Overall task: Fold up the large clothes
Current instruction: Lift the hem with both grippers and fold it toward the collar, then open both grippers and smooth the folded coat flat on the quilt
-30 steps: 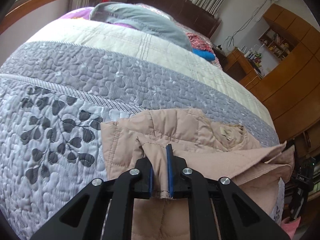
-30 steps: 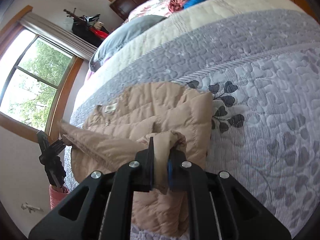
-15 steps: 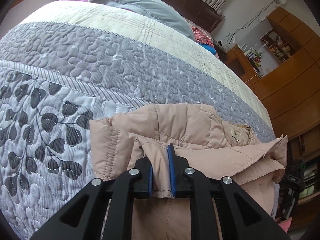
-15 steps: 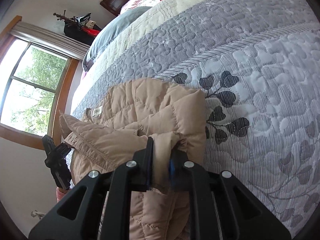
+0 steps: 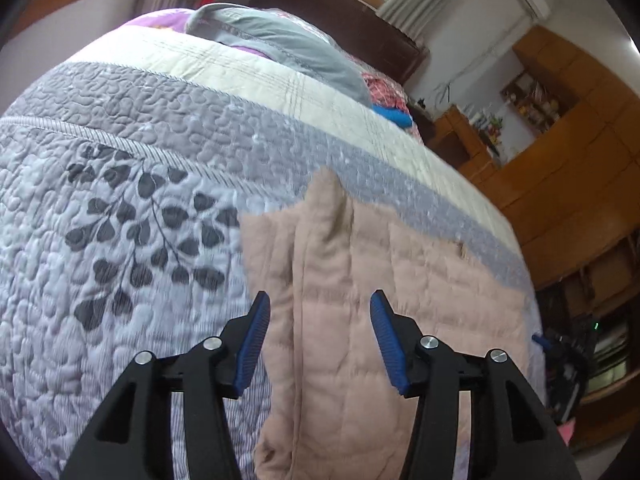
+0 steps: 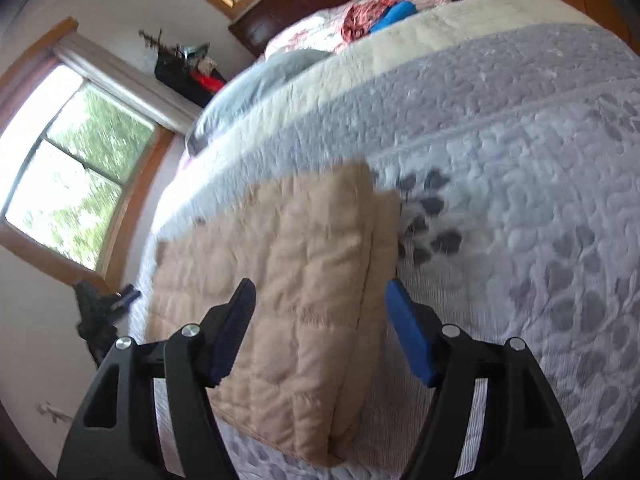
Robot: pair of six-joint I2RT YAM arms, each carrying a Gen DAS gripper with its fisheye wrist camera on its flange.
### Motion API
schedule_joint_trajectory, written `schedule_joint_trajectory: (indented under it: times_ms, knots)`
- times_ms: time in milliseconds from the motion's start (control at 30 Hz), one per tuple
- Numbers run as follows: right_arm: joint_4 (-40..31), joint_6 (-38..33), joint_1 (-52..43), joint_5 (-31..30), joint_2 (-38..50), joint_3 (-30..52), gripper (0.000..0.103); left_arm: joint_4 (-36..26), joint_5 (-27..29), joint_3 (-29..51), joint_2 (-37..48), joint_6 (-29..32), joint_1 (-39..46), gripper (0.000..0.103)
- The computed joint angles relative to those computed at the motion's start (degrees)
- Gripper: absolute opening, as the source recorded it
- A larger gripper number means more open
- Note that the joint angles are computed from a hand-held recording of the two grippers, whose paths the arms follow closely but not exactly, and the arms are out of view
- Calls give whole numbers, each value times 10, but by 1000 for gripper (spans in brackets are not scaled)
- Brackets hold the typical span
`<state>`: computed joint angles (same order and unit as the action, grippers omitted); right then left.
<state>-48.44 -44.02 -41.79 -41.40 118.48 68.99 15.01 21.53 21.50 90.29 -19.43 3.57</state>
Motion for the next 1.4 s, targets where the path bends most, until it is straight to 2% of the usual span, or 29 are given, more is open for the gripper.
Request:
schedule_joint_trajectory:
  times_ms: [100,167,200,233,267,300,333,500,567,633,733,767,833,900,1000,1033,1167,1233,1300,1400]
  knots:
    - [60,18,25,34,1,-46,61,24,-40,-17,14,-8,-55,53]
    - [83,24,37,40,8,-65,43,28,-92,-9,38,-23,-102,52]
    - [109,36,45,47,3,-81,38,29,-134,-1,53,-33,-131,48]
    - [144,52,55,59,-11,-101,29,43,-156,-5,66,-35,-146,32]
    - [179,66,65,70,-27,-124,22,45,-180,0,74,-41,-165,25]
    - [197,70,71,75,-45,-139,19,48,-191,1,73,-47,-176,15]
    - [206,72,74,75,-61,-152,15,50,-204,-1,63,-52,-185,10]
    - [200,89,71,21,-113,-150,12,77,-256,-34,-23,-65,-206,8]
    - [209,109,80,28,-114,-144,12,87,-269,-34,-23,-65,-205,8]
    - [244,136,101,56,-103,-147,12,96,-281,-18,27,-59,-201,8]
    - [267,165,123,94,-49,-129,12,105,-256,7,107,-62,-183,10]
    - [272,171,128,105,-22,-118,12,133,-241,7,141,-57,-172,11]
    - [280,174,130,101,23,-103,12,182,-228,2,181,-50,-163,14]
    - [281,173,125,91,42,-95,13,195,-249,3,196,-47,-174,16]
    - [273,165,112,82,31,-102,16,146,-271,9,169,-56,-189,19]
    - [268,160,105,81,23,-105,22,122,-268,4,144,-64,-186,22]
    - [251,118,63,81,-75,-154,22,46,-279,-50,-1,-102,-194,26]
    - [220,84,45,78,-129,-184,22,-39,-345,-59,-93,-131,-246,26]
    - [178,38,31,75,-189,-221,22,-84,-376,-66,-151,-152,-296,26]
    - [132,-25,27,67,-250,-267,22,-134,-421,-53,-177,-188,-393,27]
